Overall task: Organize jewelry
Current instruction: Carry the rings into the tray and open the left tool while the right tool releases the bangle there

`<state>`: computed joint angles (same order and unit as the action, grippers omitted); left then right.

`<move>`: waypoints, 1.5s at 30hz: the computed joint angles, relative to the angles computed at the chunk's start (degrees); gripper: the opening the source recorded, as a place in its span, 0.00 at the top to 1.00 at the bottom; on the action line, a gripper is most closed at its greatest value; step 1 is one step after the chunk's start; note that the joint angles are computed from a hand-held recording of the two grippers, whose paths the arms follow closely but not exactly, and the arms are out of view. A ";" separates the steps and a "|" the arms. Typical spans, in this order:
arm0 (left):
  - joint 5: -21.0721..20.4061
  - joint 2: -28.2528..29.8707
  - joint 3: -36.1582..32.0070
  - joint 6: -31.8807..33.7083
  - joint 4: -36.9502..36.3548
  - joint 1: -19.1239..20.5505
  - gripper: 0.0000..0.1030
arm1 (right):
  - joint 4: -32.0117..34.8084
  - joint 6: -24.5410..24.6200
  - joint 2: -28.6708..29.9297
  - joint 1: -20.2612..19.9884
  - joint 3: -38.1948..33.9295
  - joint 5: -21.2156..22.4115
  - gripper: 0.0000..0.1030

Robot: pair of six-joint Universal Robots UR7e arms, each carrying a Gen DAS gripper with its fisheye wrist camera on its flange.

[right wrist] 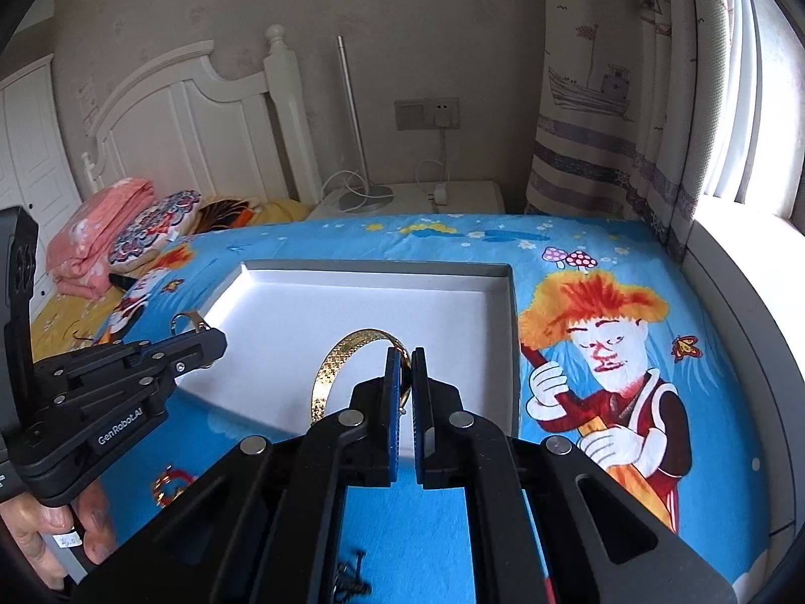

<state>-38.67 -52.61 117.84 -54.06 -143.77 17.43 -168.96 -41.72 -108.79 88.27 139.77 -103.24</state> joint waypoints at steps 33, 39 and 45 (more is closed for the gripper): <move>-1.69 -3.57 4.90 -4.63 -1.82 0.52 0.61 | -11.26 -1.57 15.77 -2.71 -4.99 -9.66 0.90; -0.87 -5.84 7.37 -8.14 -1.10 -1.32 0.61 | -14.65 -3.22 18.22 -2.79 -6.10 -10.33 0.90; 0.92 -8.30 9.04 -13.03 3.50 -3.58 0.57 | -11.76 -1.71 17.30 -3.41 -6.97 -8.60 0.86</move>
